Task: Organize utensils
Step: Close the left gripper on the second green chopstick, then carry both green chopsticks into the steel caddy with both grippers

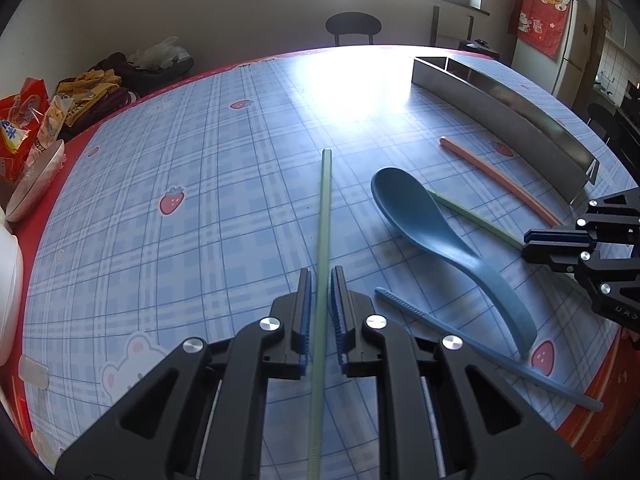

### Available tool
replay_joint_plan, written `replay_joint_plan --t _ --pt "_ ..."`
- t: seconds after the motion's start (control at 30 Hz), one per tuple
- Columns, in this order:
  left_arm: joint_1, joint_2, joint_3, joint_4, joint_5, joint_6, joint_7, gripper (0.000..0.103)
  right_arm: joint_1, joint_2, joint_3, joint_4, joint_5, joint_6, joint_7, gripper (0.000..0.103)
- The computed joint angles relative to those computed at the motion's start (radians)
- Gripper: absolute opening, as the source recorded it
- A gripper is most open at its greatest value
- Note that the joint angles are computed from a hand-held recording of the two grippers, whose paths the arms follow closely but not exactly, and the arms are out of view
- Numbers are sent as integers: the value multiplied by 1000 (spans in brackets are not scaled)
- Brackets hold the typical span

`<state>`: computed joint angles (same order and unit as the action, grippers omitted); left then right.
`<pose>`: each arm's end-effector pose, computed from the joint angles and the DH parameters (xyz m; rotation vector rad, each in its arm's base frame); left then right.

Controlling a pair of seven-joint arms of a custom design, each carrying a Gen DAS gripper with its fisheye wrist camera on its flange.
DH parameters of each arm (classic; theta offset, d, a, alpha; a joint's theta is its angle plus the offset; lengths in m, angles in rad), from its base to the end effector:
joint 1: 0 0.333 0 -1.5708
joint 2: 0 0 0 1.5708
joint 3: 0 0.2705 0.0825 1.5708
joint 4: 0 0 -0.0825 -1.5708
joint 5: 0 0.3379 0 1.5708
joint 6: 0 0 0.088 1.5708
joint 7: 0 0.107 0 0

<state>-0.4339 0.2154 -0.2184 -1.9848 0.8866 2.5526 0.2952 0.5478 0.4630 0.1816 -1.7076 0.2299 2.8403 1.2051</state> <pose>0.4546 -0.3546 0.3766 -1.8018 1.8528 -0.5836 0.5067 0.4144 0.3883 -2.3032 0.8656 -0.2629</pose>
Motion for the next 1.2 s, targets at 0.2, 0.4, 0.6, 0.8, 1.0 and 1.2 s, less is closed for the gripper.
replay_joint_plan --t 0.2,0.4,0.6,0.8,1.0,1.2 --pt "-2 -18 4 -23 32 -5 -68 10 11 0 -11 -2 -17 5 16 7" --pt "22 -81 13 -101 136 80 -227 10 29 -2 -28 -7 -44 12 37 7" --pt "57 -116 -1 -143 218 146 -327 10 54 -7 -54 -17 -99 26 80 7" --pt "65 -104 -14 -132 176 144 -271 10 79 -12 -80 -27 -154 40 129 6" --pt "65 -113 -8 -144 209 161 -309 10 85 -22 -90 -45 -184 66 163 6" --pt "68 -127 -11 -155 255 161 -357 10 -14 -55 12 -113 -54 170 88 6"
